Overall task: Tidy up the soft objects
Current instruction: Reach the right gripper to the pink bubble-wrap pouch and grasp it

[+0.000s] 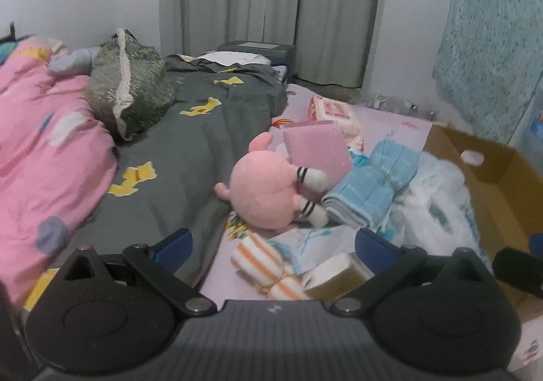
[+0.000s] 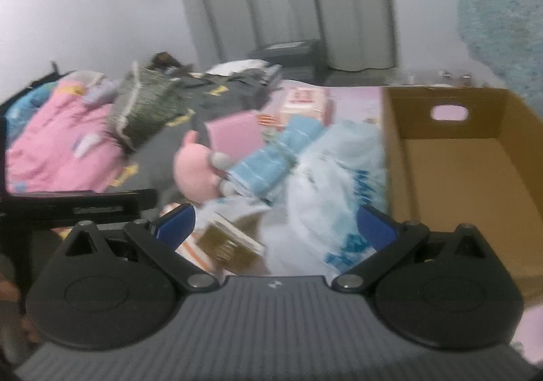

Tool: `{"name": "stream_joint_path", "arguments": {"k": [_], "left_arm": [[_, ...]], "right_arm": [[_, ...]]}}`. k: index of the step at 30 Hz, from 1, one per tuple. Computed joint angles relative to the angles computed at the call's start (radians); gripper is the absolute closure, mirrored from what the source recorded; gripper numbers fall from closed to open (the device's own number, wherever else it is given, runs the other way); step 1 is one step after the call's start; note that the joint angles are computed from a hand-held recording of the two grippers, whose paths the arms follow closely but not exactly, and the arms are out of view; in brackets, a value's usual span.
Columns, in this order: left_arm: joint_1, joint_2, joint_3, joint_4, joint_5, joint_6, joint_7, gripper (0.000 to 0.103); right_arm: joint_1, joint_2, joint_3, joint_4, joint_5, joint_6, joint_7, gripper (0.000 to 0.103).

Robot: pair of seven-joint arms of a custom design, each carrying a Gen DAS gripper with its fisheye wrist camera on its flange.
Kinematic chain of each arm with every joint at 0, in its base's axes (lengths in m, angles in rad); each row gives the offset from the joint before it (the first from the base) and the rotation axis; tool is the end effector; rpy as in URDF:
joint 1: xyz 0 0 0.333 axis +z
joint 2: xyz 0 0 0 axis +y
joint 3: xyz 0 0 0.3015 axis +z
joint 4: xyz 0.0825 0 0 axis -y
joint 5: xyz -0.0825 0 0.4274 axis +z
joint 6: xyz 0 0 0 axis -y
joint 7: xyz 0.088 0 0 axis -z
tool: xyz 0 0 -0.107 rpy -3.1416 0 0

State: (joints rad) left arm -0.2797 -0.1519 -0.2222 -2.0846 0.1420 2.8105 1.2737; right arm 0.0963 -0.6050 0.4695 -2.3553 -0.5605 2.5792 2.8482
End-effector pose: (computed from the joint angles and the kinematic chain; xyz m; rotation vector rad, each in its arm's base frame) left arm 0.5233 -0.3021 0.5657 -1.4548 2.0377 -1.0125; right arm 0.3903 0.2964 0.5864 -1.3255 1.8172 -0.7776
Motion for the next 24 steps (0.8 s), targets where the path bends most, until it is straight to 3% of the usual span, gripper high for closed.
{"name": "stream_joint_path", "arguments": {"k": [4,8,14,17,19,24], "left_arm": [[-0.002,0.054,-0.002,0.050,-0.008,0.007,0.012,0.002],[0.000,0.124,-0.009,0.129,-0.006,0.002,0.036,0.009],[0.005,0.286,-0.026,0.323,0.017,0.001,0.079,0.024],[0.008,0.398,-0.040,0.463,0.000,-0.041,0.116,0.039],[0.012,0.477,-0.054,0.569,-0.027,-0.110,0.152,0.040],[-0.009,0.635,-0.057,0.786,-0.040,-0.264,0.209,0.034]], "right_arm": [[0.029,0.042,-0.091,0.020,0.053,0.104,-0.109,0.001],[0.081,0.138,-0.215,0.091,0.208,0.177,-0.309,0.003],[0.214,0.426,-0.413,0.365,0.588,0.187,-0.819,0.021],[0.223,0.600,-0.455,0.563,0.866,0.122,-1.116,0.029],[0.180,0.714,-0.445,0.707,1.017,0.028,-1.252,0.030],[0.096,0.945,-0.413,0.984,1.097,-0.162,-1.317,0.030]]}}
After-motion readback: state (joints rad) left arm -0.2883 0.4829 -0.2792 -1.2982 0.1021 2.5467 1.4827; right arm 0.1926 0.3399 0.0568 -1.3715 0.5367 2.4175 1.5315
